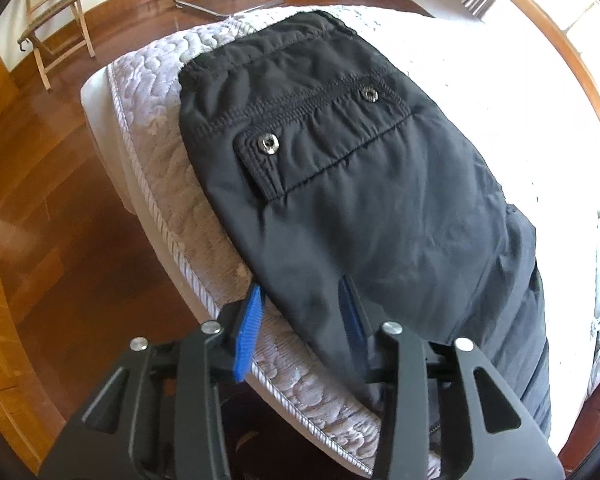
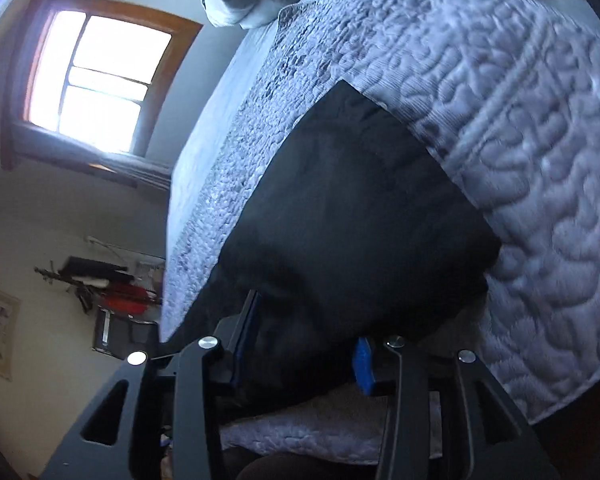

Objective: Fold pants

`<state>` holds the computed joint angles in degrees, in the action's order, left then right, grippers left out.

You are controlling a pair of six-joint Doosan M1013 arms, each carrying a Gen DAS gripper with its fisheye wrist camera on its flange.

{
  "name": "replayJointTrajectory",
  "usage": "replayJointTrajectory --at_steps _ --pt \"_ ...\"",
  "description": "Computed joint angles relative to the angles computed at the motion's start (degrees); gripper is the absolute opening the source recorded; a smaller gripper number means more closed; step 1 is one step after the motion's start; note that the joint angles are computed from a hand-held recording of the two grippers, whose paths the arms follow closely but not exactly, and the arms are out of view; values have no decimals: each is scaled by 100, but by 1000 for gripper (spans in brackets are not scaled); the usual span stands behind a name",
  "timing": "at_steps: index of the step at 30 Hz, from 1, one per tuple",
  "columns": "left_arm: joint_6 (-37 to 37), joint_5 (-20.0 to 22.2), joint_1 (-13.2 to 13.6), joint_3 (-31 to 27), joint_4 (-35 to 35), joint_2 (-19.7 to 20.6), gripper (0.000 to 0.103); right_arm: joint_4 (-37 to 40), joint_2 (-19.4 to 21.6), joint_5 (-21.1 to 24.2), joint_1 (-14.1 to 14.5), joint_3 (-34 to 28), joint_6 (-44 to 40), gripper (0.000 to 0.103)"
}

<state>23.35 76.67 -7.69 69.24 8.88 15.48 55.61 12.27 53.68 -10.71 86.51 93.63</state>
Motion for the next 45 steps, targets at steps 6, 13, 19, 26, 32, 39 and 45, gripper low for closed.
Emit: replayJointTrajectory --at_steps 6,13,19,26,32,39,45 --pt "255 226 77 -354 101 161 57 81 -98 20 -33 265 266 58" --pt "253 421 147 -311 -75 271 63 2 -12 -131 10 344 563 68" --pt "145 226 210 -185 -153 249 70 131 301 -363 181 -5 622 61" --pt "-22 -291 291 121 -403 137 69 -455 650 -273 342 -767 555 13" --pt "20 222 37 -460 145 515 67 -873 716 -206 307 -1305 336 9" --pt "-141 870 -238 -1135 956 917 69 -1440 572 -379 76 -1369 376 9" --pt "453 915 -435 -1347 1142 1049 70 -1846 337 -486 -192 -663 1034 9"
